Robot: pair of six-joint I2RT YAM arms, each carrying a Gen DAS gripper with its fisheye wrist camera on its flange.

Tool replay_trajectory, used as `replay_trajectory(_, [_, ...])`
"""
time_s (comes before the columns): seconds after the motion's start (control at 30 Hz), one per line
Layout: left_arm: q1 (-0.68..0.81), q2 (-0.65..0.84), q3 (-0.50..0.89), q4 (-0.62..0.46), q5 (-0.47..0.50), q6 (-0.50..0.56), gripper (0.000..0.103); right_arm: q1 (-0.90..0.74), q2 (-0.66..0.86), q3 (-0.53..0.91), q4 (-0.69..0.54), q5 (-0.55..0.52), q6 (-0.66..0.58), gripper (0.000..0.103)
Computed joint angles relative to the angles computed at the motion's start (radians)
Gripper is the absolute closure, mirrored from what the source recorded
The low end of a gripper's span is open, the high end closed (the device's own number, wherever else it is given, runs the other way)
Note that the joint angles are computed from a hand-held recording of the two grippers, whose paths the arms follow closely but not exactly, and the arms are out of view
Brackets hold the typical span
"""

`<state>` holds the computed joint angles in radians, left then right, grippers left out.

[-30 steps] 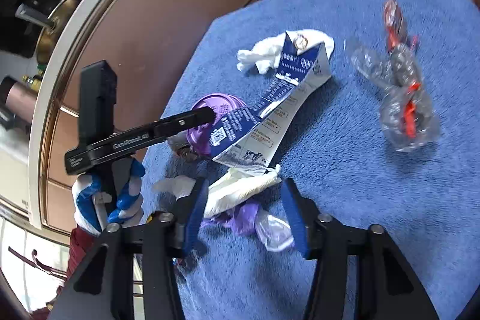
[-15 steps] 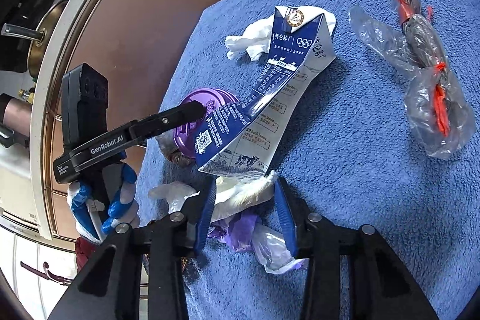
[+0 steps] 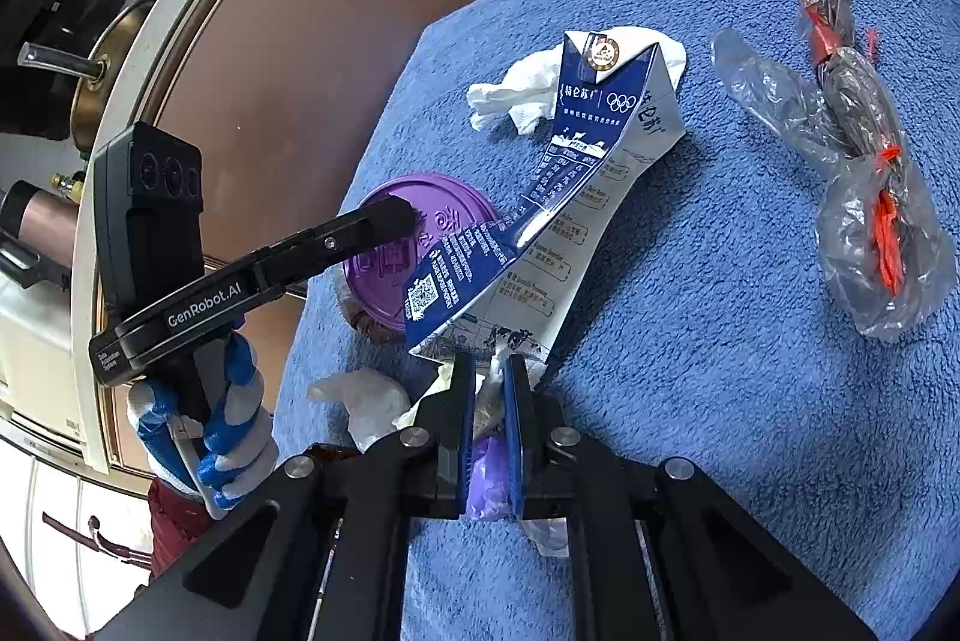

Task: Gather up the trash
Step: 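Grasp the purple lid with the left tool while the right tool grasps a tissue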

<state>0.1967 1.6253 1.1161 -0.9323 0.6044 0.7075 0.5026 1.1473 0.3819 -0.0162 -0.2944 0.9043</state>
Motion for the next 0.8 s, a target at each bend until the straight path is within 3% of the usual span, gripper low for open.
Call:
replay_trajectory(0.4, [-0.013,-0.043,-0.043,-0.017,0.000,0.012,0.074,0.011,0.063,0.042,0.012,-0.052,0.001,0.088])
replay_trajectory(0.57, [-0.008,-0.047,-0.056,-0.013,0.001,0.015,0.074,0.051,0.121,0.065,0.025,-0.029,0.021,0.067])
replay_trajectory(0.73, [-0.001,-0.058,-0.069,-0.008,0.013,0.016,0.076,0.104,0.194,0.105,0.032,-0.001,0.032,0.067])
replay_trajectory(0.8, [0.007,-0.055,-0.067,-0.021,0.022,0.023,0.082,0.121,0.215,0.119,0.038,0.010,0.034,0.077])
